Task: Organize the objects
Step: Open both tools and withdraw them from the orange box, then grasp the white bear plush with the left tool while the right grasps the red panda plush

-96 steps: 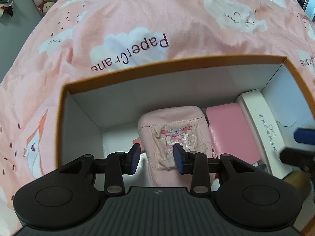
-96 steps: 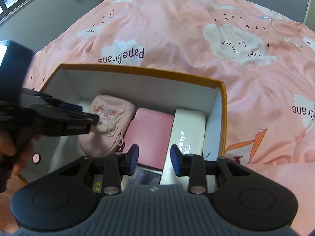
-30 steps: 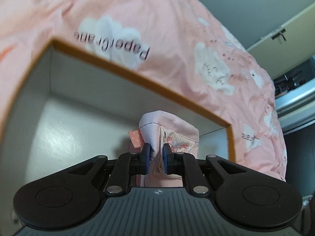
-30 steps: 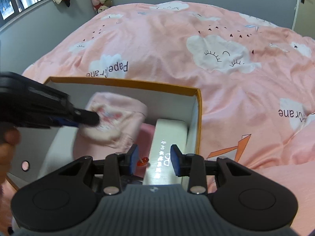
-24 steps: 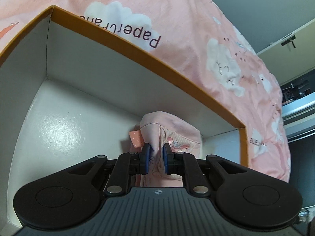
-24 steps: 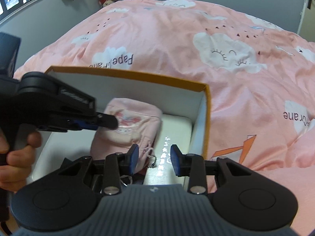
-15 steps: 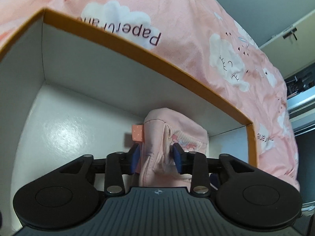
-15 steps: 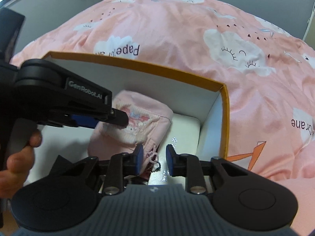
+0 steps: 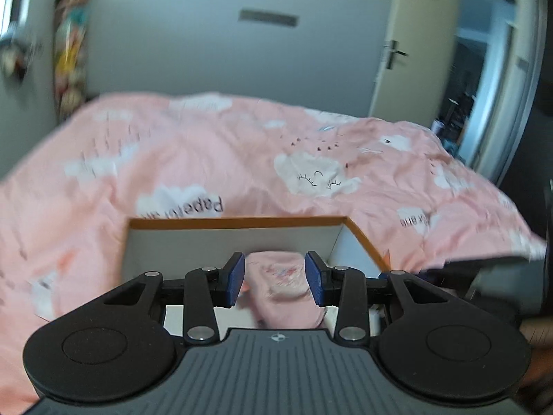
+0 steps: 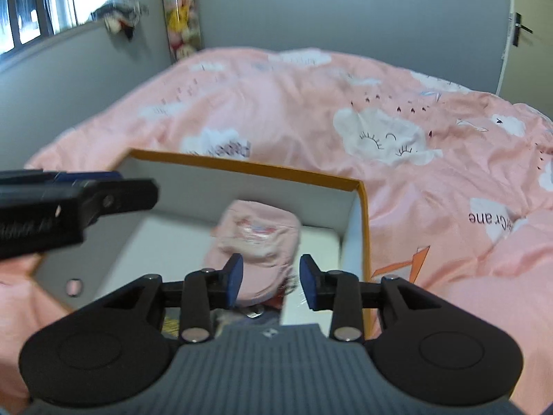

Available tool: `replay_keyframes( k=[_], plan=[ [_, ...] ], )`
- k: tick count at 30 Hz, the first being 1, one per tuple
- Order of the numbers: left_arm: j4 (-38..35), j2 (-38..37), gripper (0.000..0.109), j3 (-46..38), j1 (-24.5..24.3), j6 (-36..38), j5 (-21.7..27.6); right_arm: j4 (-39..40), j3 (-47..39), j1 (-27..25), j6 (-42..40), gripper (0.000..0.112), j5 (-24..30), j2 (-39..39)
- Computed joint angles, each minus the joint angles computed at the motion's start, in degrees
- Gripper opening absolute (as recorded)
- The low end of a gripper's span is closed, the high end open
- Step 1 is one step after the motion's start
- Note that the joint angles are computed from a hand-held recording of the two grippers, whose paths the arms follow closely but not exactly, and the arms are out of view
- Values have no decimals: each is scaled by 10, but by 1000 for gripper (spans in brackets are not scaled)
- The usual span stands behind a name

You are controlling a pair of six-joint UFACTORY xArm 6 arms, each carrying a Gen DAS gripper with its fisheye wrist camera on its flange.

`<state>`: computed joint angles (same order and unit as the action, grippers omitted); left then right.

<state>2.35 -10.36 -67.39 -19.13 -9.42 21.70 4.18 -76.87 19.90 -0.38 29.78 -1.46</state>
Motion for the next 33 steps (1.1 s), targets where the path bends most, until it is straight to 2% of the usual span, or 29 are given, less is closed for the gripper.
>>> replay_keyframes(
  k=[2, 4, 9, 11, 14, 17, 19, 22, 26, 30, 31, 33],
  plan=[
    [13, -48, 44, 48, 2, 26, -4, 3, 54, 10, 22, 39, -31, -45],
    [-16, -97, 44, 95, 9, 82, 0, -17, 107, 19, 64, 49, -59, -89],
    [-6, -223, 44, 210, 49, 140, -12, -147, 223, 28, 217, 53, -97, -194],
    [59, -265, 44, 246, 79, 106, -23, -185, 254, 28, 272, 54, -94, -226],
    [155, -314, 44, 285, 128, 38, -34, -212, 295, 37, 339, 63, -84, -263],
    [211, -336, 44, 301, 172, 0, -13, -140, 310, 57, 280, 64, -72, -271],
    [253, -342, 44, 307, 194, -32, 8, -119, 299, 74, 244, 64, -57, -260],
    [246, -345, 44, 314, 218, -35, 34, -117, 289, 90, 217, 64, -52, -248],
    [239, -327, 44, 308, 224, -42, 65, -120, 284, 102, 198, 64, -44, -243],
    [322, -337, 44, 314, 231, -114, 35, -137, 287, 115, 202, 64, -27, -247],
    [324, -343, 44, 316, 232, -113, 30, -132, 284, 117, 196, 64, -18, -245],
    [257, -351, 44, 319, 238, -52, 16, -111, 279, 122, 174, 64, 0, -242]
  ],
)
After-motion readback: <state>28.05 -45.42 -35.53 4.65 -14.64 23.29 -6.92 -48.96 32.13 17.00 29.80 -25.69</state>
